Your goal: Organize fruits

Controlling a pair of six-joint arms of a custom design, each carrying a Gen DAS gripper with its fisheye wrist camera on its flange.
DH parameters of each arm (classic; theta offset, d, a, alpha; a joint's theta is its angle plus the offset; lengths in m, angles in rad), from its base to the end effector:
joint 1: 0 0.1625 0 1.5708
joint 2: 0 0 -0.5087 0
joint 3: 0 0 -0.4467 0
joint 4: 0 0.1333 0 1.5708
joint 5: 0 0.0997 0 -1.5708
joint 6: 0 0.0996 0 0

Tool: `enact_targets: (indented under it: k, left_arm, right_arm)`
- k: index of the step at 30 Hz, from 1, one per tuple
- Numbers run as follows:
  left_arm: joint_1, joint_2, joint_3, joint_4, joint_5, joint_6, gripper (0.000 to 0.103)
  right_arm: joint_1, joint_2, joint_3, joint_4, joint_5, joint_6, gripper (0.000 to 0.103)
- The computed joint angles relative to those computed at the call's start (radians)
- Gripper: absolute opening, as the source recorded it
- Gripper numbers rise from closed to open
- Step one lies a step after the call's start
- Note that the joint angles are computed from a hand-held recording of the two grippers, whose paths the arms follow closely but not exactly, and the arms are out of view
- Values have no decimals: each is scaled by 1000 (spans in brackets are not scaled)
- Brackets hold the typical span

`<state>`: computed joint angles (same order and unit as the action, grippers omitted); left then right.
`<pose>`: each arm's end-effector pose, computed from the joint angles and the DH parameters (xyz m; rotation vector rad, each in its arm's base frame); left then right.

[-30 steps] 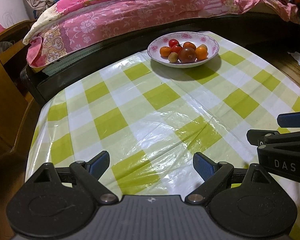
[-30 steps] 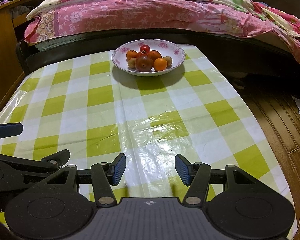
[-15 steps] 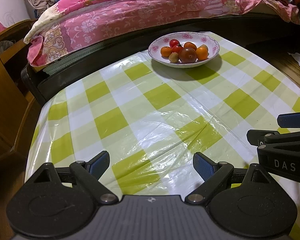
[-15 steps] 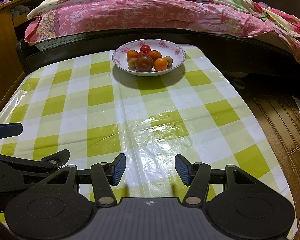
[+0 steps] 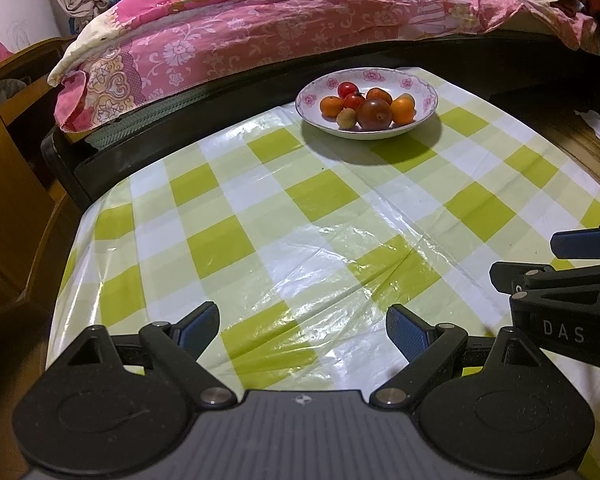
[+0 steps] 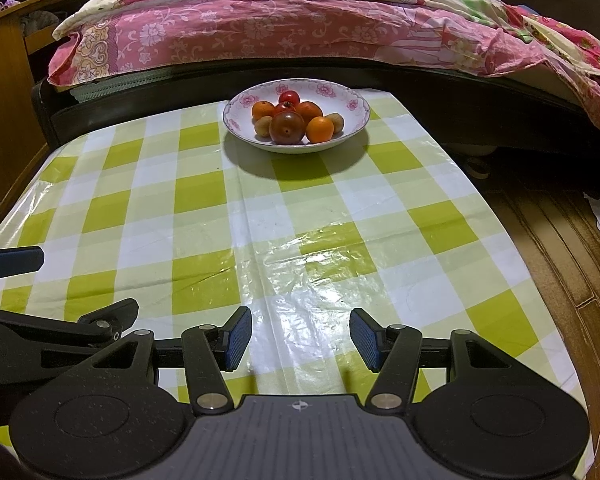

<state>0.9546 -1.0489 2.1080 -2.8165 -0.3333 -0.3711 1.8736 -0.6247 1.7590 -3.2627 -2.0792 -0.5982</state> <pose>-0.1475 -0.6018 0.2005 0.1114 1.9865 -0.8334 0.2993 -0.6735 0.0341 0.9200 -2.3287 0.6115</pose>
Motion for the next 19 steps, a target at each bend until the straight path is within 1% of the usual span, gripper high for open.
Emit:
enact_targets:
  k: [15,19]
  left_arm:
    - [1,-4,1,3,-4,-4,98]
    - [2,-10,-1,24,-13,-19,98]
  right_arm:
    - [0,1,1,-4,0,-1,52]
    - [0,1,1,-5,0,-2,53]
